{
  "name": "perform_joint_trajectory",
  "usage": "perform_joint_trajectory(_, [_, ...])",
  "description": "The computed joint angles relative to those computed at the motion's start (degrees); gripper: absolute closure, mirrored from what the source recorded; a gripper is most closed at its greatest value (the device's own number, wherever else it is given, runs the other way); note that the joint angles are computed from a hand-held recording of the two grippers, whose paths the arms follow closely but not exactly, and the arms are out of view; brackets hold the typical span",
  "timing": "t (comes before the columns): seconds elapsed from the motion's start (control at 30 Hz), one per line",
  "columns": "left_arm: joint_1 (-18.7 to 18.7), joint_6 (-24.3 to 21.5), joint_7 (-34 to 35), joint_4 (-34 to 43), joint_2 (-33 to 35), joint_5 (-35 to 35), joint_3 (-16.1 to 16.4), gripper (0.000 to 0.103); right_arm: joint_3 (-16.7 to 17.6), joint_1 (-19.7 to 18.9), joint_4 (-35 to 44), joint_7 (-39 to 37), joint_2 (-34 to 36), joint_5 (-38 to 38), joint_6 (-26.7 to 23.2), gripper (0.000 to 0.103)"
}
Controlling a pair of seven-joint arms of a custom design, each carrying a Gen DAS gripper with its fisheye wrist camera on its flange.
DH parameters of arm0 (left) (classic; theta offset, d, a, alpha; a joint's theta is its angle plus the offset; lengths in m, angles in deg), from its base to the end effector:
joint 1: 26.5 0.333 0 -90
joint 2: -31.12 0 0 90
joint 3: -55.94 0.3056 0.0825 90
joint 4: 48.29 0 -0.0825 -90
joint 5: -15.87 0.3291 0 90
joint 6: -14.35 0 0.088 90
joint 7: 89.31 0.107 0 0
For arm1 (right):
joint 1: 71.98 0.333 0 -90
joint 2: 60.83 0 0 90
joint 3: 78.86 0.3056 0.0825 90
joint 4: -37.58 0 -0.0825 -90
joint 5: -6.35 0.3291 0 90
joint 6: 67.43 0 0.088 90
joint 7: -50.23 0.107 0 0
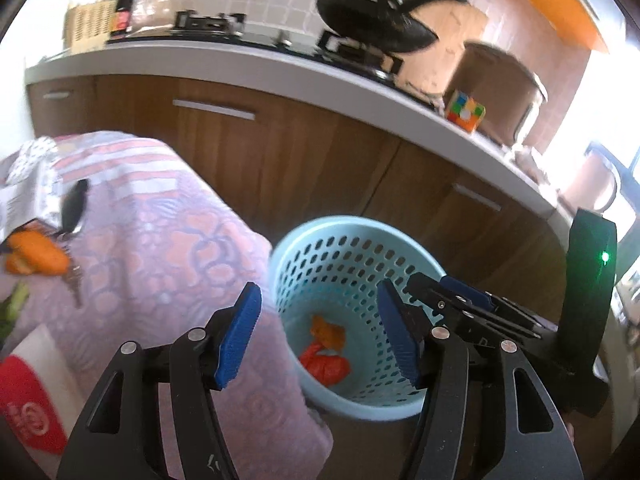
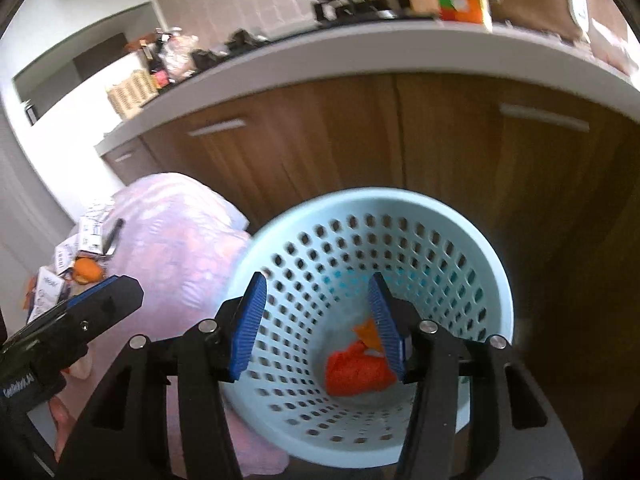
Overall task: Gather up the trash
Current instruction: 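Grasp the milk carton with the left tool while the right tool grasps the red-white cup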
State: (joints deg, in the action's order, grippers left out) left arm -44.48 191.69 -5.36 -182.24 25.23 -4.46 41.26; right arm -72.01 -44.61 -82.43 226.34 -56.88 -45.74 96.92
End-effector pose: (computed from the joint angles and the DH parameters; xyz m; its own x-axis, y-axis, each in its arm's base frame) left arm 0.4316 -0.2468 0.4994 -0.2522 -0.9124 0.3224 -0.7269 -0.0413 -0.6855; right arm 0.4280 0.3428 0.4751 0.0157 -0.9533 -0.3017 -0.7132 0.2008 -0.6716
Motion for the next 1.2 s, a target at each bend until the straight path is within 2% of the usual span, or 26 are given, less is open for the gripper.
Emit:
perform_joint_trajectory(0.03, [-1.64, 0.44, 2.83, -1.17, -1.73, -4.40, 1.67, 0.044, 0.18, 0.32, 0.66, 0.20, -0.02, -0.71, -0.12, 0.054])
perform_joint_trajectory(0.07, [-1.27, 0.88, 2.72, -2.09, -2.86, -4.79, 1.67, 0.044, 0.36, 0.70, 1.37, 0.63, -0.03, -1.74, -0.20, 0.054])
perform_joint_trajectory(0.13, [0.65, 1.60, 0.48, -4.42, -5.91, -3.42, 1.06, 0.044, 0.99, 1.80, 3.57, 1.25, 0.21, -3.86, -1.29, 0.054])
perform_joint_trajectory(0.27, [6.81, 2.48, -4.55, -9.86, -13.71, 0.04, -1.09, 0.044, 2.06, 4.00, 7.37, 1.30, 0.83, -6.91, -3.27, 0.054])
perform_joint_trajectory(0.37, [8.01, 2.15, -5.99, -13.91, -19.69, 0.29, 0.52, 0.044, 2.81, 6.00, 10.82, 0.20, 1.89, -7.66, -6.22, 0.054])
perform_joint_trajectory(0.43, [10.19, 1.20, -7.00, -16.49, -23.89, 0.93, 0.53, 0.044, 2.99, 7.08, 12.33, -0.46, 2.66, -7.74, -6.32, 0.051])
perform_joint_trajectory(0.5, [15.83, -0.87, -9.09, -19.54, -29.36, 2.84, -1.63, 0.044, 3.14, 8.34, 13.89, -1.26, 3.53, -7.64, -6.40, 0.050])
perform_joint_trajectory(0.57, [19.19, -2.74, -10.08, -22.09, -34.04, 4.41, -1.54, 0.044, 3.42, 9.82, 16.17, -3.30, 5.13, -7.00, -6.76, 0.050])
perform_joint_trajectory(0.7, [21.01, -5.81, -9.72, -25.84, -39.81, 5.45, 2.42, 0.044, 3.64, 13.81, 21.78, -8.01, 9.27, -5.73, -8.13, 0.050])
perform_joint_trajectory(0.73, [21.18, -6.72, -9.03, -26.58, -40.71, 5.62, 3.79, 0.041, 3.48, 14.59, 22.89, -9.26, 10.24, -4.91, -7.87, 0.050])
perform_joint_trajectory(0.83, [23.26, -8.29, -8.77, -27.87, -41.54, 6.10, 4.53, 0.041, 3.38, 17.20, 26.65, -14.14, 13.77, -1.90, -8.02, 0.050])
perform_joint_trajectory(0.93, [22.29, -7.93, -7.32, -28.95, -40.07, 5.13, 7.17, 0.041, 3.16, 19.50, 30.59, -19.00, 17.28, 1.24, -8.79, 0.050])
perform_joint_trajectory(1.07, [20.79, -6.37, -5.35, -28.83, -36.04, 3.80, 8.66, 0.041, 3.19, 21.68, 35.23, -25.38, 21.63, 6.89, -10.44, 0.050])
perform_joint_trajectory(1.2, [21.04, -4.53, -4.92, -27.55, -31.46, 3.06, 7.94, 0.041, 2.50, 23.53, 38.86, -30.91, 24.97, 11.63, -12.64, 0.050])
